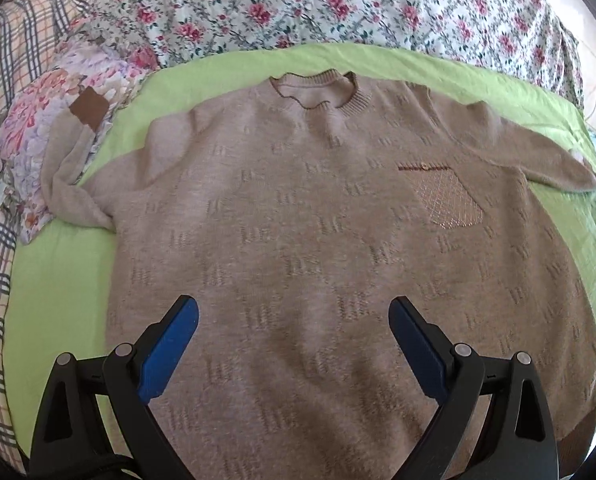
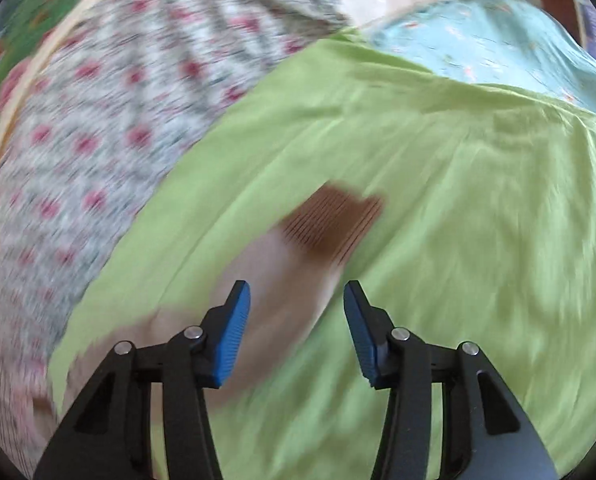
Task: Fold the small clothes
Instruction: 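Grasp the brown sleeve cuff with the right gripper and lift it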
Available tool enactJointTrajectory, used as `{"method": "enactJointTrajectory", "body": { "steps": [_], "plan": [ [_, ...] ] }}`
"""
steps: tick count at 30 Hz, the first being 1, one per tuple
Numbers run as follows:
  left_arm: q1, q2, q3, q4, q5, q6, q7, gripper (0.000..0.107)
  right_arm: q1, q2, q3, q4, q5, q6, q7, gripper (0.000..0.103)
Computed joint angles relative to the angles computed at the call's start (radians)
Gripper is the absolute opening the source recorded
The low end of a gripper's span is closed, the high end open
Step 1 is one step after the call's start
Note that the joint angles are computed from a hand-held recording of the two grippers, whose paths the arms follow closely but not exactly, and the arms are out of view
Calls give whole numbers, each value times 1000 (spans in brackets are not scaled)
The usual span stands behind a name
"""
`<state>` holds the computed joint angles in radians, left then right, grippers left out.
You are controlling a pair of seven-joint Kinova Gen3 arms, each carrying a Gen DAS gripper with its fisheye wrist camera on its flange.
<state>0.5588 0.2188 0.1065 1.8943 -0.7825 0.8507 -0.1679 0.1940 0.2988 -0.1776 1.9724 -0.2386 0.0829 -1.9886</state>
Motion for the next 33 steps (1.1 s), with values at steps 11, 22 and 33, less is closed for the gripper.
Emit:
{"method": "enactJointTrajectory", "body": {
  "steps": [11, 22, 33],
  "plan": [
    [-17, 27, -29, -3, 30, -75, -34, 96, 306, 26, -489, 23, 426, -169, -268, 7],
    [-75, -110, -19, 148, -9, -173, 71, 96, -24, 382, -810, -292, 725, -151, -440, 7],
    [-306, -212, -10, 292, 105, -449, -55, 97, -443, 696, -797, -769, 514, 226, -38, 11]
  ]
}}
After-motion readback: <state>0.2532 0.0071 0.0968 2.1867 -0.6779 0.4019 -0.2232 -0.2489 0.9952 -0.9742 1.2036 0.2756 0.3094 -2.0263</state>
